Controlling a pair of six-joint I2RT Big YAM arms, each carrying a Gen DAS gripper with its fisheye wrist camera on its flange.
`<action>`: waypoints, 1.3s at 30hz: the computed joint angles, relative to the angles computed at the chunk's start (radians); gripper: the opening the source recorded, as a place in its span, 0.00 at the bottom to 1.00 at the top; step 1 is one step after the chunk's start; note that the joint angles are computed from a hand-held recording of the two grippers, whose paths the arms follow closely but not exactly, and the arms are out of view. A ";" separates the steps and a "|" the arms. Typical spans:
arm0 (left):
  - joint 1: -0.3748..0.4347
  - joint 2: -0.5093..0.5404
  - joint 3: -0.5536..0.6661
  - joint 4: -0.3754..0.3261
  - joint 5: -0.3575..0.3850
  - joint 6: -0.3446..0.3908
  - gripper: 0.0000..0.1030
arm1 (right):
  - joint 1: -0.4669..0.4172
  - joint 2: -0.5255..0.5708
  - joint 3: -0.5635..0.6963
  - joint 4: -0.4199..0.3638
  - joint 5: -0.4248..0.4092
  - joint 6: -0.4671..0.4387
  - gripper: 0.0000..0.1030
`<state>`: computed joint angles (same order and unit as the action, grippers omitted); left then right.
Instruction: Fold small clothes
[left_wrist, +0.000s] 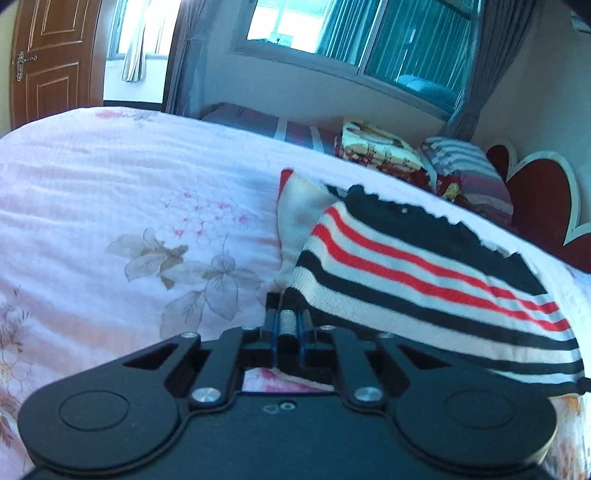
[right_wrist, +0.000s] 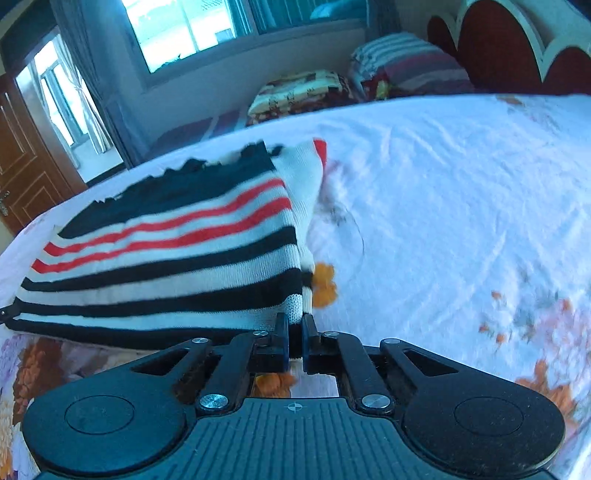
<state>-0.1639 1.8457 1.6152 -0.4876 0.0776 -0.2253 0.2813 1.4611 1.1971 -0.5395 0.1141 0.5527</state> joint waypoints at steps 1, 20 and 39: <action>-0.004 0.005 0.002 -0.002 -0.012 0.012 0.11 | 0.000 0.002 -0.002 0.008 0.003 0.005 0.05; -0.019 -0.016 -0.022 -0.027 -0.167 0.038 0.56 | 0.078 0.039 0.059 -0.059 0.116 -0.115 0.05; -0.019 -0.166 -0.136 -0.014 -0.045 -0.036 0.51 | 0.129 -0.029 0.090 -0.094 0.118 -0.073 0.05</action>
<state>-0.1829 1.6797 1.4792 -0.5013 0.0323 -0.2618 0.4100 1.4322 1.2872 -0.6332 0.2320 0.4797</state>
